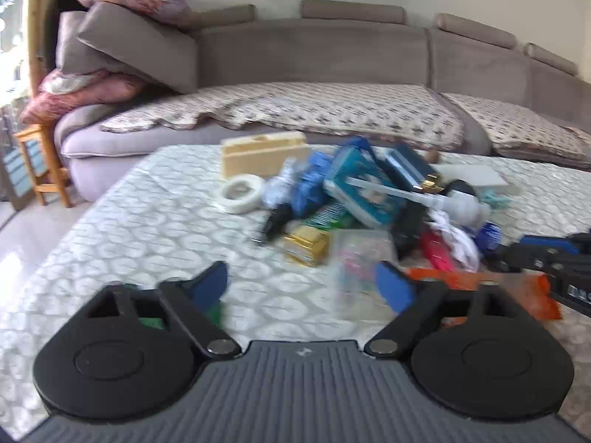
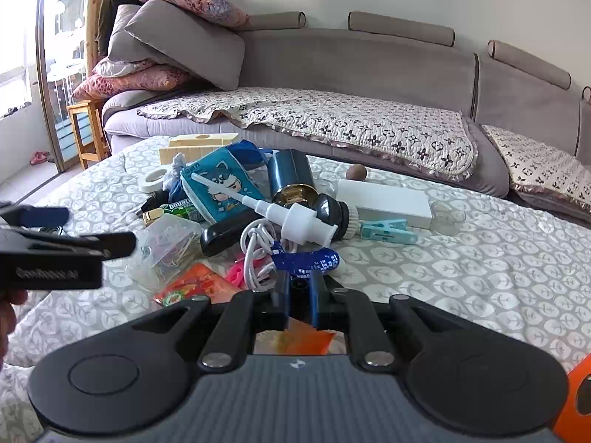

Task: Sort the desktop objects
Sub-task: 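Grasp the clear paper-clip box with the left tool while the right tool grasps a black rubber cap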

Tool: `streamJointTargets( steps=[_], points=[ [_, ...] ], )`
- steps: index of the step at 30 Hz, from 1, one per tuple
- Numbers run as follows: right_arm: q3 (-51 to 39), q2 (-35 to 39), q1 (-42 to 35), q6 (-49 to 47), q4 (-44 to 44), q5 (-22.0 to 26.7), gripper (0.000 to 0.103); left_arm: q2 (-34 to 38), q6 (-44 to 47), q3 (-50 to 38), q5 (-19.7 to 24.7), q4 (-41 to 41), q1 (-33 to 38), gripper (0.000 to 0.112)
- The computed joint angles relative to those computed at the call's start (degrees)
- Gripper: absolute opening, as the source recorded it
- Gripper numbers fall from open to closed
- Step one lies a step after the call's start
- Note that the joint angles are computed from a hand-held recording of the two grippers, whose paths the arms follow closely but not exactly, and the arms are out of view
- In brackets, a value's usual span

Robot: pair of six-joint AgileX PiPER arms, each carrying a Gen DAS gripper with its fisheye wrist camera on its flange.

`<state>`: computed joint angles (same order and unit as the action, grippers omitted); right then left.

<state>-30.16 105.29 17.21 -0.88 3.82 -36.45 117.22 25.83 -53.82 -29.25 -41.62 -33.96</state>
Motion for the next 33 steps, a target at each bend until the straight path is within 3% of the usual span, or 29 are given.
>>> streamJointTargets(
  steps=[2,4,8,15,18,19,21,22,23,33],
  points=[
    [0.08,0.3,-0.88,0.93,-1.47,-0.36,0.01,0.05,-3.24,0.48,-0.25,4.4,-0.46,0.075],
    [0.18,0.65,-1.41,1.56,-2.45,-0.97,0.01,1.1,-2.42,-0.51,-1.26,3.21,-1.39,0.078],
    [0.88,1.42,-1.47,0.62,-2.31,-3.05,0.01,3.02,-1.67,-3.75,2.16,1.58,-1.01,0.079],
    [1.21,0.6,-0.2,-7.84,10.77,1.04,0.01,4.03,1.42,-5.28,4.04,-2.26,-1.06,0.079],
    [3.41,0.63,0.14,-8.71,12.31,-1.56,0.011,3.58,0.65,-4.71,3.88,-1.67,-1.36,0.079],
    [4.49,0.54,0.07,-7.29,11.31,-3.67,0.016,3.54,0.68,-4.69,3.73,-1.82,-1.46,0.079],
    [6.32,0.86,-0.84,-3.98,7.14,-8.91,0.042,3.8,0.63,-4.84,3.25,-2.25,-1.78,0.079],
    [6.75,1.26,-1.5,-2.0,4.98,-10.8,0.065,4.12,1.03,-5.13,3.11,-2.7,-1.89,0.079],
    [6.84,1.96,-1.47,-1.21,4.63,-12.45,0.077,4.43,1.53,-5.45,3.05,-3.23,-1.91,0.079],
    [-1.68,6.54,-3.36,3.85,5.67,-4.05,0.071,4.86,3.05,-6.59,3.9,-5.44,-1.83,0.078]
  ],
)
